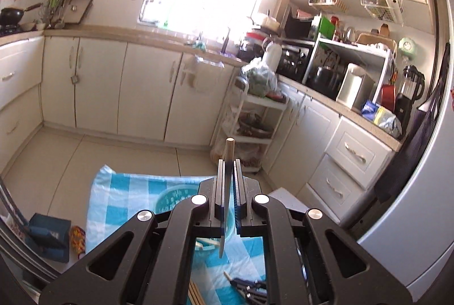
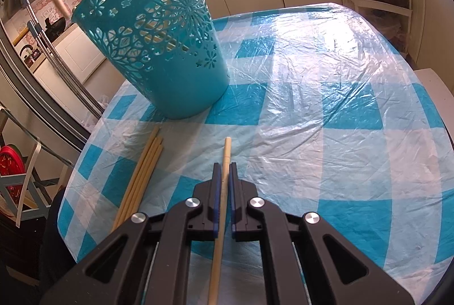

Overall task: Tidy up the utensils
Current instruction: 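Drop the left gripper's stick into the teal basket while the right gripper holds its stick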

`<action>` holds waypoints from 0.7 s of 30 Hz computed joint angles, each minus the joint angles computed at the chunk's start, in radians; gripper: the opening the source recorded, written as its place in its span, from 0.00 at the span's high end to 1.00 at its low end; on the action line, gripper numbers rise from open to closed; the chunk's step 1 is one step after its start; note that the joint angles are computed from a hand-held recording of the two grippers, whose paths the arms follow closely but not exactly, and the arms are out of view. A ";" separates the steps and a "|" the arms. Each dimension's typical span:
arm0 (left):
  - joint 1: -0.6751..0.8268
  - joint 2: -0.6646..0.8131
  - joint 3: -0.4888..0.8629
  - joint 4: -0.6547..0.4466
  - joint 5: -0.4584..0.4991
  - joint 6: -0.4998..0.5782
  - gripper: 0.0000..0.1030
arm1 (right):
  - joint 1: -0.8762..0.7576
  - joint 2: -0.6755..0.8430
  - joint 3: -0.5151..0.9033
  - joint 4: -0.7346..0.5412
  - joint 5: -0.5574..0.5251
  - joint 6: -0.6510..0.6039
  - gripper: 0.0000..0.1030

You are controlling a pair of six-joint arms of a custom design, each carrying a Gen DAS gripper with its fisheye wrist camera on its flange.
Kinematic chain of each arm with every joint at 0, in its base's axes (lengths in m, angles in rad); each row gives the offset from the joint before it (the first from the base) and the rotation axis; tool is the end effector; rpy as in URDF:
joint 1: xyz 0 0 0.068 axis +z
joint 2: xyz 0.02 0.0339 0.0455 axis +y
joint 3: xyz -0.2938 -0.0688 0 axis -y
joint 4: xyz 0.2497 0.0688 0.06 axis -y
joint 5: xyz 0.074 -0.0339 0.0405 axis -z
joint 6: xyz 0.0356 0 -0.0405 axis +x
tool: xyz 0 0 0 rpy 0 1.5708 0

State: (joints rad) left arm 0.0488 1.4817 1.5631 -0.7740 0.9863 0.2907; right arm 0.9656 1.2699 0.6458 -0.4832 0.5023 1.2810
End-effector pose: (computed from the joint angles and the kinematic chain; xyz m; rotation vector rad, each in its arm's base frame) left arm 0.3110 -0.0145 0.4264 0.7347 1.9042 -0.8913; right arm 0.1379 0.1692 0.2028 0.5388 2.4303 0.2528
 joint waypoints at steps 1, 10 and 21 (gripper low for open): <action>0.000 0.001 0.008 0.027 -0.004 -0.028 0.95 | 0.000 -0.001 -0.001 0.000 0.000 0.000 0.96; -0.065 -0.012 -0.023 0.237 -0.125 -0.136 0.95 | 0.000 -0.001 -0.004 0.004 -0.001 0.000 0.96; -0.177 0.072 -0.221 0.379 -0.350 -0.059 0.95 | -0.001 -0.006 -0.009 0.005 -0.001 0.000 0.95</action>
State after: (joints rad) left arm -0.1279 1.5534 1.3419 -0.3946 0.6358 0.2321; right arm 0.9646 1.2638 0.6370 -0.4782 0.5013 1.2813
